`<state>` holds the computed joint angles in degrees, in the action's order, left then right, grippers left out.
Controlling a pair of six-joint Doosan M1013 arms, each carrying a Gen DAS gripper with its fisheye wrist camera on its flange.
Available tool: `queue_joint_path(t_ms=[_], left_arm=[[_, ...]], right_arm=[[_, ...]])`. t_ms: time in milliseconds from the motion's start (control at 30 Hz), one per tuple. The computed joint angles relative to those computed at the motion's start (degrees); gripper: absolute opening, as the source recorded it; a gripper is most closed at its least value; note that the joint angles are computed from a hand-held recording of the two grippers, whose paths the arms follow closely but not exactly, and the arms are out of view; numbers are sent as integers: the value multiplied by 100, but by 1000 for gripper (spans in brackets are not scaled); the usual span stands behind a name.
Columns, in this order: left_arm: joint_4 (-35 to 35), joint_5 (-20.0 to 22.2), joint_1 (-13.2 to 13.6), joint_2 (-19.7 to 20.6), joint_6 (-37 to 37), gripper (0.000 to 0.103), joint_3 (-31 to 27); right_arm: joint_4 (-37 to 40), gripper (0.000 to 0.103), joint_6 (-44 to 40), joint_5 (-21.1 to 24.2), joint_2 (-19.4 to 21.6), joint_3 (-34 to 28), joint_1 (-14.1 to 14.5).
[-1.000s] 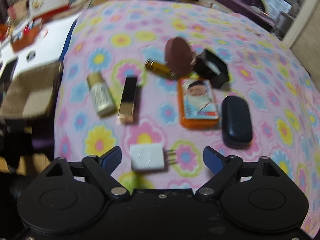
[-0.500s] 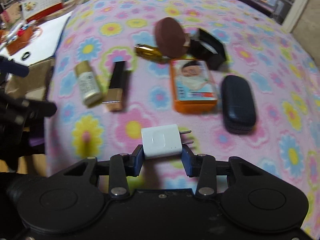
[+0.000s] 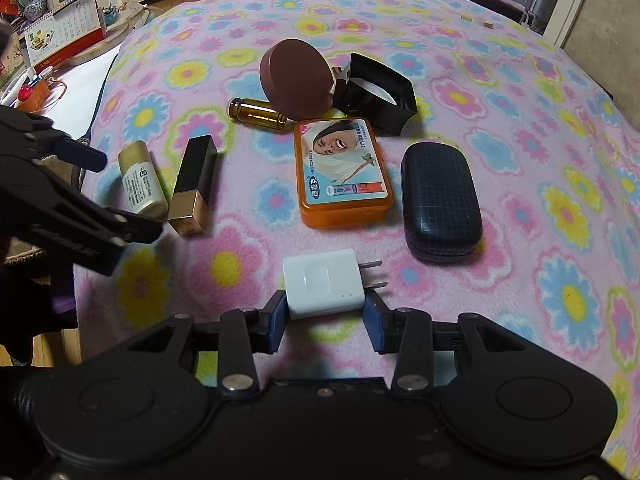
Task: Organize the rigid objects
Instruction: 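Grasp the gold-capped white bottle with the left tool while the right tool holds the plug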
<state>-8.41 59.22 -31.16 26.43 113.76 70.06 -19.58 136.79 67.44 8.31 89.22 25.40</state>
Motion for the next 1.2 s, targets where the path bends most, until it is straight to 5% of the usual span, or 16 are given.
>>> queue_joint_path(t_ms=[167,333,433,467,600,800,967,1200], left_arm=[[-243,88,38,101,-54,91,-93],[-759,260,187,131,-108,57,-162],[-833,301,225,139,-266,48,-211],[-811,284,226,130,-288,49,-203],[-269,-191,110,2,-128,82,-8],[19,-1010,77,-312,1686,83,423],[-666,-427,226,-150,3056,84,100],[-719,85,230,203,3449,87,-390]], right_arm=[[72,40,40,-24,-8,3,-28],[97,40,139,24,13,-30,-41],[82,40,195,115,55,-87,-30],[71,40,183,148,70,-107,-26],[51,40,189,240,111,-159,-12],[13,41,110,214,115,-143,-11],[85,41,80,148,96,-121,-54],[160,41,59,194,144,-186,-96]])
